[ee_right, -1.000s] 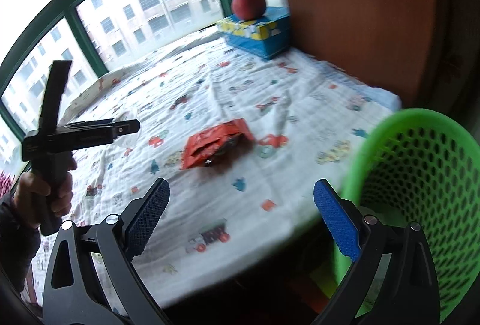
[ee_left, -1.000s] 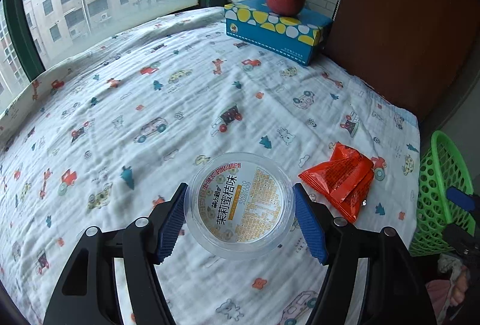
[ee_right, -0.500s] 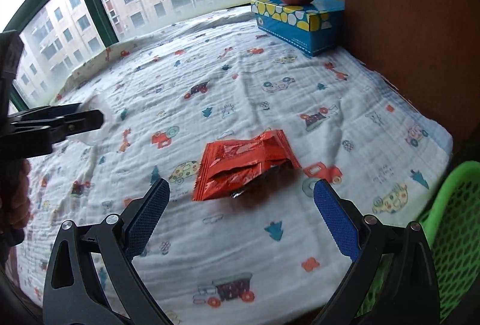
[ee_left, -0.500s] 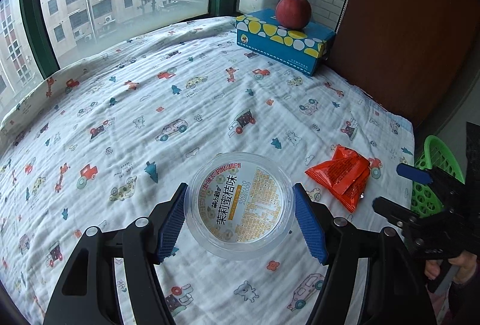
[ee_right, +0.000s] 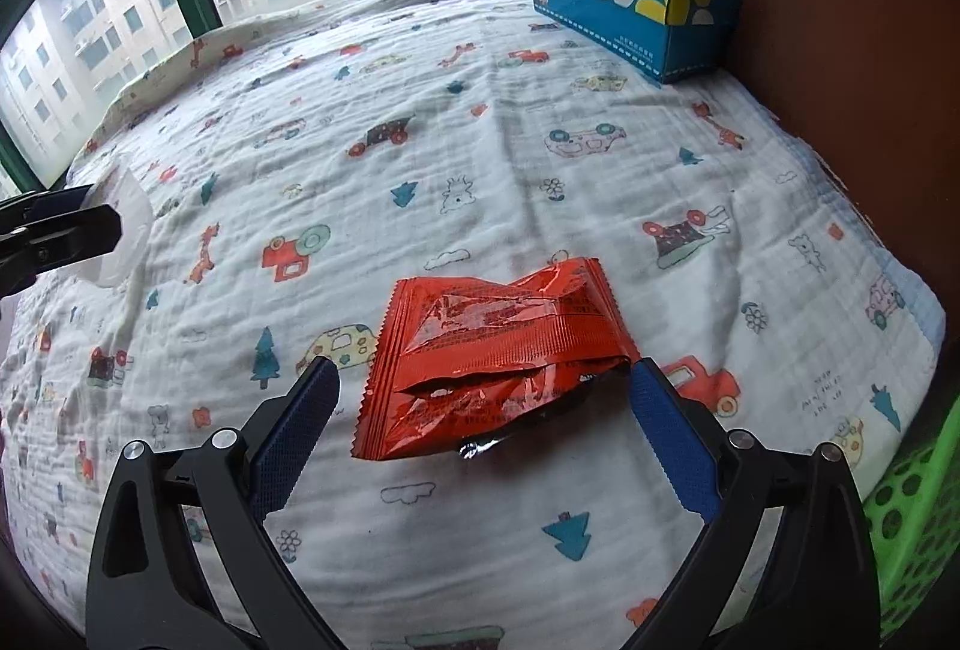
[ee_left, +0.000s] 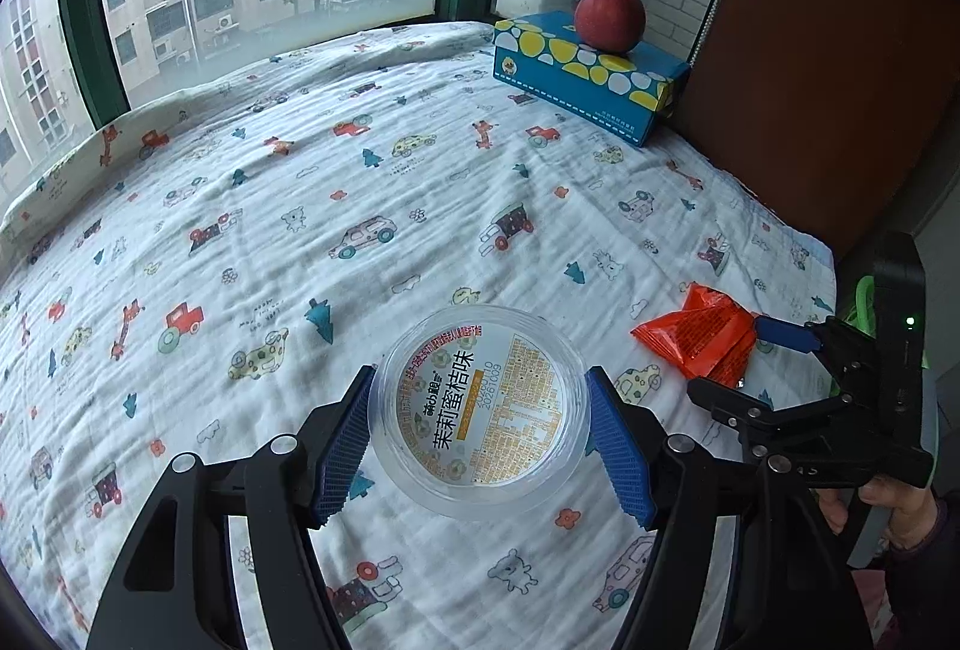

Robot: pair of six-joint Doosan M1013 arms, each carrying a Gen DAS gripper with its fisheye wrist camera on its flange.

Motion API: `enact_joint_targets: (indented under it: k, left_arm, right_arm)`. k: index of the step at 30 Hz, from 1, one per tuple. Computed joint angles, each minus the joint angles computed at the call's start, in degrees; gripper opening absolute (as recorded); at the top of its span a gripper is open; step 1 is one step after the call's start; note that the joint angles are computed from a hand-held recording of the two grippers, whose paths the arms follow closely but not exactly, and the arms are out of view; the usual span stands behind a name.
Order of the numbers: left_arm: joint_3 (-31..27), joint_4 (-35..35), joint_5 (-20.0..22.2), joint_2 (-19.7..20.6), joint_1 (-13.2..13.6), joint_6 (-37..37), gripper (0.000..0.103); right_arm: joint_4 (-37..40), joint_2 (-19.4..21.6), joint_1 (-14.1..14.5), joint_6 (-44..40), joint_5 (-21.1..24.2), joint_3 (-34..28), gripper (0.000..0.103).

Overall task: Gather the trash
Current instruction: 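Grasp the red snack wrapper with the right tool while the left tool holds the yogurt cup, then carry the wrapper and yogurt cup over the green basket with both tools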

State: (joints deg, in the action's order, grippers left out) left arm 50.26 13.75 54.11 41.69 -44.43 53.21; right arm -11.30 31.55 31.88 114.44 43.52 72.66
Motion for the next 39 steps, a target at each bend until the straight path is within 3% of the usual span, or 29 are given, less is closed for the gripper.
enact_joint_targets:
  k: [5, 10, 11, 12, 21, 33, 39]
  left_arm:
    - [0.2, -0.1, -0.1, -0.1, 0.0, 0.1, 0.066]
    - [0.3, -0.4, -0.3, -0.1, 0.0, 0.1, 0.066]
    - [0.3, -0.5, -0.3, 0.0, 0.0, 0.1, 0.066]
    - [0.3, -0.6, -0.3, 0.0, 0.0, 0.1, 0.066]
    - [0.4, -0.7, -0.5, -0.2, -0.3, 0.4, 0.066]
    - [-0.4, -0.3, -1.3, -0.5, -1.4, 1.1, 0.066]
    - [-1.9, -0.7, -1.7, -0.1, -2.2, 2.7, 0.066]
  right_arm:
    - [-2.3, 1.1, 0.3, 0.6, 1.5, -1.2, 0.095]
    - [-3.4, 1.5, 0.5, 1.2, 2.6, -1.5, 0.081]
    - [-3.5, 1.5, 0.6, 1.1, 2.8, -1.5, 0.071]
    - [-3.4, 1.5, 0.6, 1.2, 2.8, -1.5, 0.068]
    - [-2.7, -0.7, 0.5, 3.4, -0.9, 1.1, 0.052]
    - [-5.0, -5.8, 0.9, 8.5, -6.3, 6.4, 0.049]
    - [-9.0, -9.7, 1.5, 13.3, -7.0, 9.9, 0.049]
